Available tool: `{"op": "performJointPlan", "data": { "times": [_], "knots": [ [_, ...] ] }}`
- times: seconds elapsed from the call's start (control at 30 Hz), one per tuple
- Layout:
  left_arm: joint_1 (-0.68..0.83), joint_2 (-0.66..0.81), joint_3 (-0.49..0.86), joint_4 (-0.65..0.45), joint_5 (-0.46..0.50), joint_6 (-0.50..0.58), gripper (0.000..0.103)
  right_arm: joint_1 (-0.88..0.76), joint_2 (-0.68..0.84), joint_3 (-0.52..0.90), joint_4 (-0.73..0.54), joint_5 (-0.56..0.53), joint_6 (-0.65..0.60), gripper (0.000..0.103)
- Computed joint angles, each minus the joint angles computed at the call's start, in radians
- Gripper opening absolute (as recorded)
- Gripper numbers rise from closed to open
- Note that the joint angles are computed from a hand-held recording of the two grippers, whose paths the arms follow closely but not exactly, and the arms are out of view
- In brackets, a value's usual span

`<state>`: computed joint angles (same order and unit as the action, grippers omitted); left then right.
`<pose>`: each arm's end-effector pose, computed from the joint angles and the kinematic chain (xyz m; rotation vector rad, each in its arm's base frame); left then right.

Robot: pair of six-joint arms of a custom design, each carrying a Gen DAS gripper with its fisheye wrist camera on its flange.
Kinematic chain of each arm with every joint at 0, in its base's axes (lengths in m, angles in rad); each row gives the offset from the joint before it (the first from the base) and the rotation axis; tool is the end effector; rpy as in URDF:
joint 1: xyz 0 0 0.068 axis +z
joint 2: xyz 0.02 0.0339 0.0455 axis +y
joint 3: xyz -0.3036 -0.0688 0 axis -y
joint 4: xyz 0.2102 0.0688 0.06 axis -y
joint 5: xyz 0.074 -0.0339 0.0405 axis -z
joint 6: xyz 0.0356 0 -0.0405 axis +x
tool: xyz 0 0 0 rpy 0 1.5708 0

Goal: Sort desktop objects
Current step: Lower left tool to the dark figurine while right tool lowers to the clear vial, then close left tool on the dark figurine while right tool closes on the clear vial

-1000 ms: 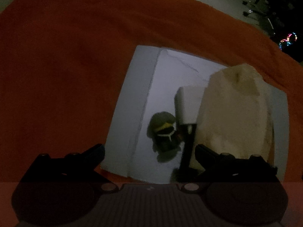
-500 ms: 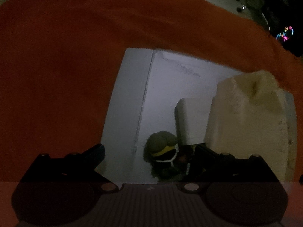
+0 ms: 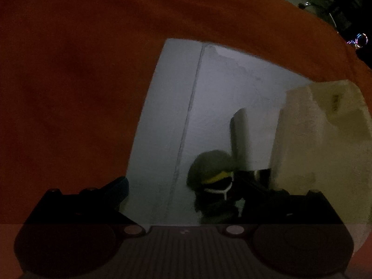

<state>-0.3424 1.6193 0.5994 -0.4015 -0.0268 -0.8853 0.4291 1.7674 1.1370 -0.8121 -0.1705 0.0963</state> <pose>0.2002 -0.0703 0.1607 -0.8080 2.8918 -0.0965 0.2689 0.1297 0.2276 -0.5212 3.0025 0.3023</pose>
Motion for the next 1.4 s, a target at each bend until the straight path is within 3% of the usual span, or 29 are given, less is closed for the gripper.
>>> {"op": "performJointPlan", "data": {
  "times": [0.1, 0.27, 0.47, 0.63, 0.73, 0.9, 1.0, 1.03, 1.07, 1.1, 1.23, 1.4],
  "knots": [
    [0.022, -0.007, -0.014, 0.011, 0.019, 0.010, 0.101, -0.004, -0.001, -0.003, 0.000, -0.019, 0.002, 0.061],
    [0.026, -0.012, -0.002, 0.023, 0.041, 0.086, 0.075, -0.001, 0.006, -0.006, 0.000, -0.019, -0.014, 0.061],
    [0.042, 0.034, 0.027, 0.029, 0.031, 0.094, 0.083, -0.019, 0.010, 0.003, -0.020, -0.027, -0.063, 0.054],
    [0.052, 0.064, 0.056, 0.015, 0.030, 0.138, 0.083, -0.008, 0.000, 0.005, -0.042, -0.001, -0.096, 0.035],
    [0.055, 0.058, 0.068, -0.005, 0.028, 0.177, 0.077, -0.004, -0.010, -0.006, -0.043, 0.013, -0.111, 0.034],
    [0.084, 0.067, 0.085, -0.024, 0.050, 0.228, 0.077, 0.019, 0.040, 0.039, -0.079, 0.028, -0.098, 0.034],
    [0.076, 0.065, 0.093, -0.027, 0.041, 0.230, 0.067, 0.045, 0.065, 0.047, -0.065, 0.073, -0.102, 0.034],
    [0.067, 0.059, 0.089, -0.022, 0.034, 0.234, 0.057, 0.047, 0.066, 0.049, -0.061, 0.080, -0.101, 0.033],
    [0.058, 0.052, 0.085, -0.015, 0.027, 0.239, 0.043, 0.046, 0.059, 0.046, -0.054, 0.084, -0.101, 0.026],
    [0.055, 0.053, 0.088, -0.010, 0.026, 0.247, 0.040, 0.045, 0.053, 0.045, -0.052, 0.090, -0.104, 0.022],
    [0.061, 0.030, 0.074, 0.007, 0.031, 0.248, 0.040, 0.025, 0.034, 0.025, -0.040, 0.098, -0.098, 0.022],
    [-0.034, -0.002, 0.059, 0.033, 0.001, 0.156, 0.039, -0.001, -0.009, 0.023, -0.062, 0.061, -0.085, 0.022]
  ]
}}
